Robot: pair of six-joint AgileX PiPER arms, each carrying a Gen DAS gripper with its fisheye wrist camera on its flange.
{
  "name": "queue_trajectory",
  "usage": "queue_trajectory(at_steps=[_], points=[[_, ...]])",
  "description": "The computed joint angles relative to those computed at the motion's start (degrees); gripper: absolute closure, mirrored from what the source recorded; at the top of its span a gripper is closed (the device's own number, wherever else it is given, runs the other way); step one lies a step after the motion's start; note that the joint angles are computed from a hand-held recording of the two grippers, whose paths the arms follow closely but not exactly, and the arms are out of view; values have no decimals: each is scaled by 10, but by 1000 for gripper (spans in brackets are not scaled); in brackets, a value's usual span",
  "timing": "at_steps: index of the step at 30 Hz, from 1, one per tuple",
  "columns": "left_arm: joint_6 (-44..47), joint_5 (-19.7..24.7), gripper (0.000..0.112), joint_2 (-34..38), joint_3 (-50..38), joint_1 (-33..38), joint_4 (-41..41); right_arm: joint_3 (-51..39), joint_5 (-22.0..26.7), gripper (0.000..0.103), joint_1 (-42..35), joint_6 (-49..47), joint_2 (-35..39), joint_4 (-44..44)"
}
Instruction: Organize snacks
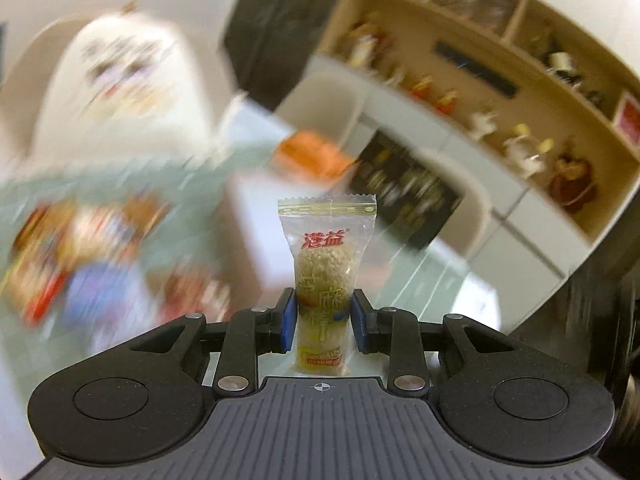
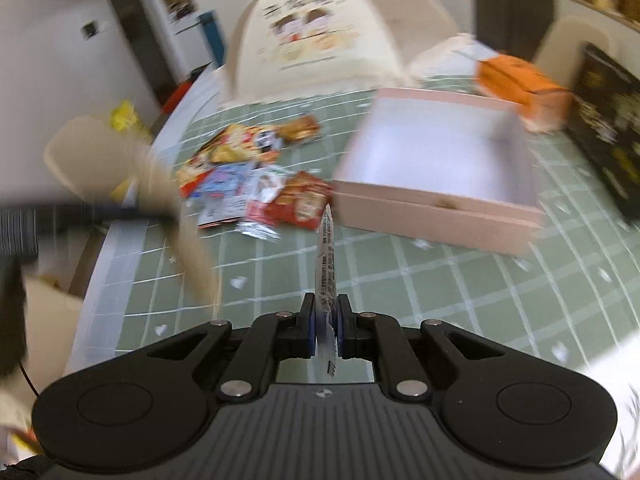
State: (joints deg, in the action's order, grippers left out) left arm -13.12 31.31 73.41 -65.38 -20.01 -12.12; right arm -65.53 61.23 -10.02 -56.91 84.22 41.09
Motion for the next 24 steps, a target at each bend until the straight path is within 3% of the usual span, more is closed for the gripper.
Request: queue_trajectory(at_steps=[2, 3, 6, 8, 12, 14, 18, 20, 21, 24], points=[[61, -18, 78, 96, -103, 38, -103, 8, 7, 94, -33, -8, -6, 14], [68, 1, 78, 146, -157, 51, -131, 11, 9, 94, -48, -10, -9, 17], [19, 23, 78, 252, -253, 62, -106, 26, -5, 94, -61, -8, -18, 18], [30, -27, 78, 234, -202, 64, -111, 43, -16, 94, -74, -19, -33, 25], [165, -109, 78, 125, -16, 77, -251, 32, 21, 94, -130, -26, -40, 55], [125, -124, 78, 98, 30, 73, -205, 12, 4, 94, -123, -23, -37, 70], [-13, -138, 78, 71, 92, 71, -85, -103, -88, 94, -30, 44, 25, 61], [-115, -135, 78, 48, 128, 74, 30, -182, -135, 89, 17, 78, 82, 44], [-159, -130, 78, 33, 145, 76, 87, -229, -154, 81, 44, 117, 117, 1], [-290, -117, 78, -16, 203, 79, 238, -332, -137, 73, 94, 199, 185, -89]])
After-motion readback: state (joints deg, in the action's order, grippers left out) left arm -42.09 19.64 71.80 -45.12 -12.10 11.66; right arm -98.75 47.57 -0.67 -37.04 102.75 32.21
